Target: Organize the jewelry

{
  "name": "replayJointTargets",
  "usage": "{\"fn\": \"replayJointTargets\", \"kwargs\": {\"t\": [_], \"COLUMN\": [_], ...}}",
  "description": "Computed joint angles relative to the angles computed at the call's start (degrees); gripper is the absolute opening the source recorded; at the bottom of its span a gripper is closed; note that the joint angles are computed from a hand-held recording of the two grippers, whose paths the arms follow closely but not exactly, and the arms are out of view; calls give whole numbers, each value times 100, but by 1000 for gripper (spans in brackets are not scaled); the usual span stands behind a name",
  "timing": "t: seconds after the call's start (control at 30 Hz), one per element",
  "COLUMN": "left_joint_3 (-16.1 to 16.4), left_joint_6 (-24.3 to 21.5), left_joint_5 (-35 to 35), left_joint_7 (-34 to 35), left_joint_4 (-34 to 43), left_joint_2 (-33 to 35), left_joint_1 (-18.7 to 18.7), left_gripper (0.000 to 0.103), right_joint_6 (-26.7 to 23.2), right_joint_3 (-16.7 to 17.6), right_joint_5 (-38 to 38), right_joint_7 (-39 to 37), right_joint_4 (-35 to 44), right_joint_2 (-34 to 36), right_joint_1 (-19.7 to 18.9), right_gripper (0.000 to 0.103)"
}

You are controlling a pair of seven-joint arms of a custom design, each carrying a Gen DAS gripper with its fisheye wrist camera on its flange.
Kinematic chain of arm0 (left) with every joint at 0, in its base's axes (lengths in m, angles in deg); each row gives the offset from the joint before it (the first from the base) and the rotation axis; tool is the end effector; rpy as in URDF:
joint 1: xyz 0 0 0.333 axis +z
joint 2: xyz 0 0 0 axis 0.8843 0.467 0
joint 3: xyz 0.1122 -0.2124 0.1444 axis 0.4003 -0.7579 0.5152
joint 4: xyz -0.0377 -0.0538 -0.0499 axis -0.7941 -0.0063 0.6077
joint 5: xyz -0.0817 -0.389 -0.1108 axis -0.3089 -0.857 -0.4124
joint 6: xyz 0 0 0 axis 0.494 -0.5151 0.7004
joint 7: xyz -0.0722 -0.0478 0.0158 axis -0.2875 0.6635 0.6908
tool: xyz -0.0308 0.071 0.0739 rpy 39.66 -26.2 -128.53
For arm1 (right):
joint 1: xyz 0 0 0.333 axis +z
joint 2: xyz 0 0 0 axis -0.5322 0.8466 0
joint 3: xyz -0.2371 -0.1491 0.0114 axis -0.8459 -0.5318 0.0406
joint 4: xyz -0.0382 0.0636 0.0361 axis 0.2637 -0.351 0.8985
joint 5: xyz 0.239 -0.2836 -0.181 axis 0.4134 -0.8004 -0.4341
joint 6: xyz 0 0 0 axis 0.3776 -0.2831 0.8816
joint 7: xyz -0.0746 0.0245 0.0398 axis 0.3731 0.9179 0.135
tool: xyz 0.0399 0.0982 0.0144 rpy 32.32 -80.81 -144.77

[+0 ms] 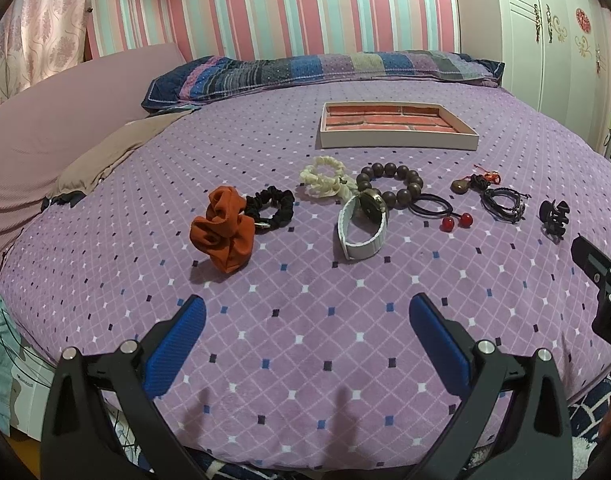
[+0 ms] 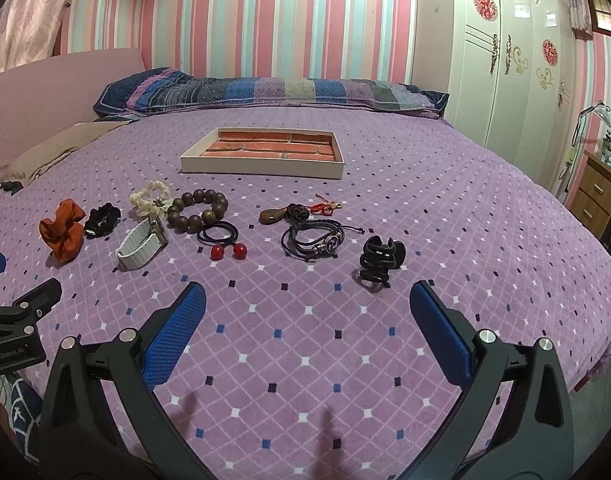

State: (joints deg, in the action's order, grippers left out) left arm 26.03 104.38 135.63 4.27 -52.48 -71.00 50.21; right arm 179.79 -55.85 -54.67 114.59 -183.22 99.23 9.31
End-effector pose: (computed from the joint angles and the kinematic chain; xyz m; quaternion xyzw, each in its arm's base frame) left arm 0.4724 -0.3014 0.4944 -0.6318 0.6507 -0.2501 0.3388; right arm 0.4577 0.4929 0.4902 -0.6211 0.6265 -0.3539 0.3107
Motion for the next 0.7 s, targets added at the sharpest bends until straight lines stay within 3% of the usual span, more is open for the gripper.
{"fn": "replayJointTargets", "kwargs": {"t": [0.7], "left_joint_3": [16], "left_joint_6": [-32], "left_joint_5": [72], "left_joint_7": [-16], "left_joint_4": [123], "left_joint_2": [129], "left_joint_1": [-20], "left_gripper": [99], "right_joint_6": [-31], "right_joint_3": [-26], "right_joint_5": [-28], "right_joint_7": [-14], "right_joint_4": [44], "right_joint_2": [58], "right_joint_1": [14], "right_gripper": [99]}}
